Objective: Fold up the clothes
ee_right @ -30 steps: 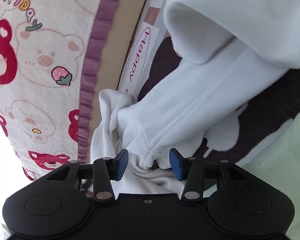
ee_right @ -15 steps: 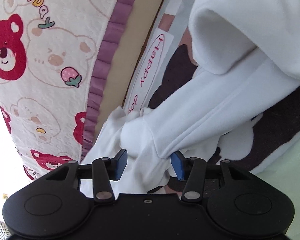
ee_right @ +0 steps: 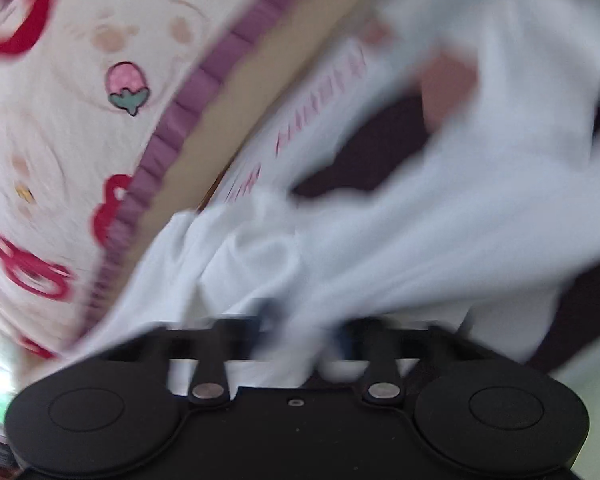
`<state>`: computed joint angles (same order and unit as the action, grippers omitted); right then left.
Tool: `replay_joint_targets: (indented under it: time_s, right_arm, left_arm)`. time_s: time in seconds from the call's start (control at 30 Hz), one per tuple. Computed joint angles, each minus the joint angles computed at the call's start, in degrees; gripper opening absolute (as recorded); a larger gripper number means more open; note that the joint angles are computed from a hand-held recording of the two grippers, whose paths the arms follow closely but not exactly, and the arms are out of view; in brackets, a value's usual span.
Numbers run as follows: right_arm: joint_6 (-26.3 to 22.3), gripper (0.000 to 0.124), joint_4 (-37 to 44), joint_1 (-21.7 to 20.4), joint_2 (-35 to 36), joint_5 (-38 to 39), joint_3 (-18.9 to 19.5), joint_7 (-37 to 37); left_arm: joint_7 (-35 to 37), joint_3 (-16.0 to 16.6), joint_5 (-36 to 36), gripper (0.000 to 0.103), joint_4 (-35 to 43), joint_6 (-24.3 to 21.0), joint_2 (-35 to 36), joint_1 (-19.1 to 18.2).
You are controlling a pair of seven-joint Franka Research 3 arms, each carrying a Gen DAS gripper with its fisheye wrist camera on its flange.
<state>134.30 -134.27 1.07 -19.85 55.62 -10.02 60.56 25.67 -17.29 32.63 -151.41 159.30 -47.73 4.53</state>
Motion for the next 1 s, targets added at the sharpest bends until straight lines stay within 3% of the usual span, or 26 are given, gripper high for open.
replay_joint_targets:
  time_s: [0.13,0.2,0.27,0.33,0.37,0.43,0.5,0.57,0.67,0.7,0.77,0.83,0.93,1.0]
  right_arm:
    - [2.67,0.010,1.57,1.39,-3.18,4.21,-1.31,-8.25]
    - [2.17,0.010,5.53,2.80,-2.92,8.20,-3.02,-13.26]
    - [1.86,0.010,10.65,4.02,-1.90,14.96,-4.89,-18.57]
    - [4.99,0.010,14.89,3.93,-0.63,19.49,-5.18,-21.70]
    - [9.62,0.009,15.62,1.99,0.47,16.04,-2.84,-20.04]
    - [18.97,0.009,16.79,-0.81,2.87,6.46,0.72,-14.46]
    - [27.44,0.021,17.37,-4.64,5.57,-7.51,4.39,-4.68]
    - [29.27,0.023,13.32,-7.26,4.47,-16.40,5.95,2.20]
    - [29.64,0.042,2.49,-2.24,-2.59,-13.14,1.82,-3.50]
    - [29.94,0.042,-1.10,-0.63,-5.02,-12.77,1.08,-4.87]
    - [28.53,0.042,-7.18,1.71,-9.34,-13.74,0.42,-7.01]
    - [22.29,0.042,-10.08,3.37,-12.81,-17.42,-0.11,-10.27]
    - [14.97,0.045,-12.45,7.43,-17.14,-20.48,-1.05,-19.33]
    - [9.08,0.053,-12.95,8.22,-18.07,-22.85,-0.25,-22.50]
  left_arm:
    - [0.89,1.76,-1.15,0.002,0.34,4.30,1.21,-1.80]
    - [2.44,5.16,-3.86,0.002,0.22,7.85,1.23,-4.82]
    - [4.94,9.80,-7.93,0.002,-0.03,12.05,1.61,-9.70]
    - [8.19,16.70,-13.02,0.002,-0.36,16.71,2.95,-18.36]
    - [9.76,20.24,-15.39,0.002,-0.41,18.75,3.89,-23.25]
    - [12.85,23.95,-17.78,0.004,0.33,22.31,7.87,-29.92]
    - [16.40,28.37,-19.51,0.004,1.68,25.40,12.39,-37.28]
    - [21.18,31.39,-19.39,0.004,5.02,25.09,17.84,-42.47]
    - [26.05,35.11,-21.79,0.003,10.28,23.68,25.56,-49.30]
    - [27.20,36.88,-23.36,0.003,11.69,24.21,27.53,-51.77]
    - [28.29,37.92,-25.66,0.003,13.95,26.54,30.48,-53.16]
    - [28.47,33.88,-26.58,0.003,14.99,29.10,32.28,-48.66]
    - [28.65,28.85,-26.53,0.004,16.20,26.88,32.64,-43.01]
    - [29.26,24.36,-25.79,0.004,16.02,22.09,31.85,-38.55]
